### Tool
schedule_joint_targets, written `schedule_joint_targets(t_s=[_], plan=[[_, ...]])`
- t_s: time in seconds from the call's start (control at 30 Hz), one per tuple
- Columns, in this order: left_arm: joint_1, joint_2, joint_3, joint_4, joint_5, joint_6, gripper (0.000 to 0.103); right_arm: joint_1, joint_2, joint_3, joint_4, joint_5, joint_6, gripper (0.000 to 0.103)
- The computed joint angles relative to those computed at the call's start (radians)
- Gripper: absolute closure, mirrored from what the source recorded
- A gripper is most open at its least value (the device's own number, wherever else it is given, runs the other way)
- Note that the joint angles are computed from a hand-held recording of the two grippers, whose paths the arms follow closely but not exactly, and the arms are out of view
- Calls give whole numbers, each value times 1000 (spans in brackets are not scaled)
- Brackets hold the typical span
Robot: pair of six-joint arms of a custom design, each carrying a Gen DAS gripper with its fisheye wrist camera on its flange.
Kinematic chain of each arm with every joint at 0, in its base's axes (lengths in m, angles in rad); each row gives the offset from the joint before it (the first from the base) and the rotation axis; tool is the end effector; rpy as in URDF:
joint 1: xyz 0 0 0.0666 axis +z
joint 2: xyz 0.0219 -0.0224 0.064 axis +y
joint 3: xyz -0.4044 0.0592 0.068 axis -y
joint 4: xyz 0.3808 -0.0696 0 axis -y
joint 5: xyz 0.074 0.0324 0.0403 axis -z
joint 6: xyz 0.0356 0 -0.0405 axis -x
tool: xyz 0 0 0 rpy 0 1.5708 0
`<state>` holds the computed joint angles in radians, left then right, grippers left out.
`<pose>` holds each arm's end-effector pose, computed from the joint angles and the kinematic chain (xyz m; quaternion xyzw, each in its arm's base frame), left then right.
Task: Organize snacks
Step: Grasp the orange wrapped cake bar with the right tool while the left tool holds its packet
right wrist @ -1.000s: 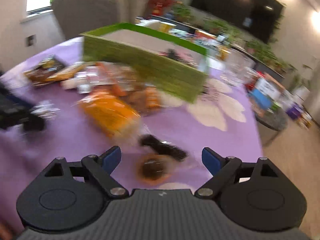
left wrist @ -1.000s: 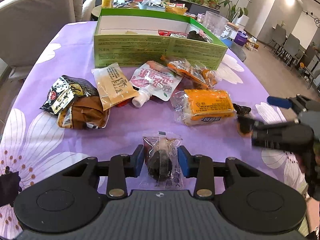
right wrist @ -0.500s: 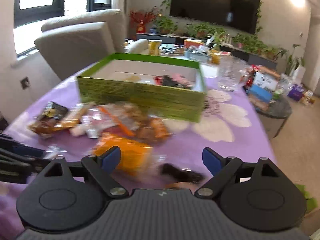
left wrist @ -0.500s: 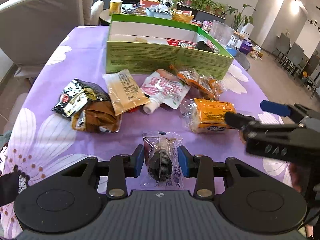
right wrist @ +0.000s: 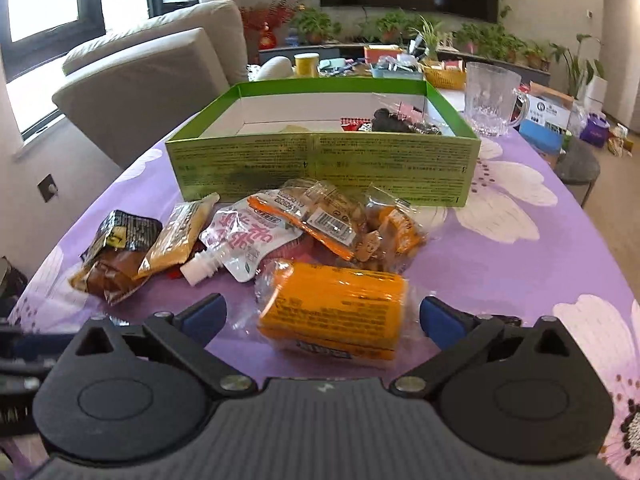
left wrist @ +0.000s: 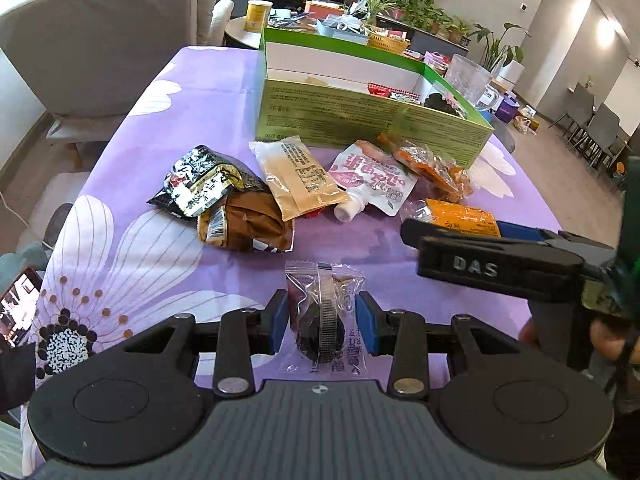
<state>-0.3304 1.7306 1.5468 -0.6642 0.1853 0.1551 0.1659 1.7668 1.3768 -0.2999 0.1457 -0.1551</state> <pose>0.5650 -0.2011 0.3676 0.1141 0.9250 -0.1686 0.3209 0.5963 0.0942 0.2996 0.0262 0.9023 0.0030 0.4303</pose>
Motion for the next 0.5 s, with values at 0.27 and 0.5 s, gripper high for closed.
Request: schedule_joint_targets(t_s=[0.27,0.5], plan=[[6,12,11,-3,17,2,69,25,34,26,-11,97,75,0],[4,8,10,7,22,2,69,2,2,-1,-2,41,105,10]])
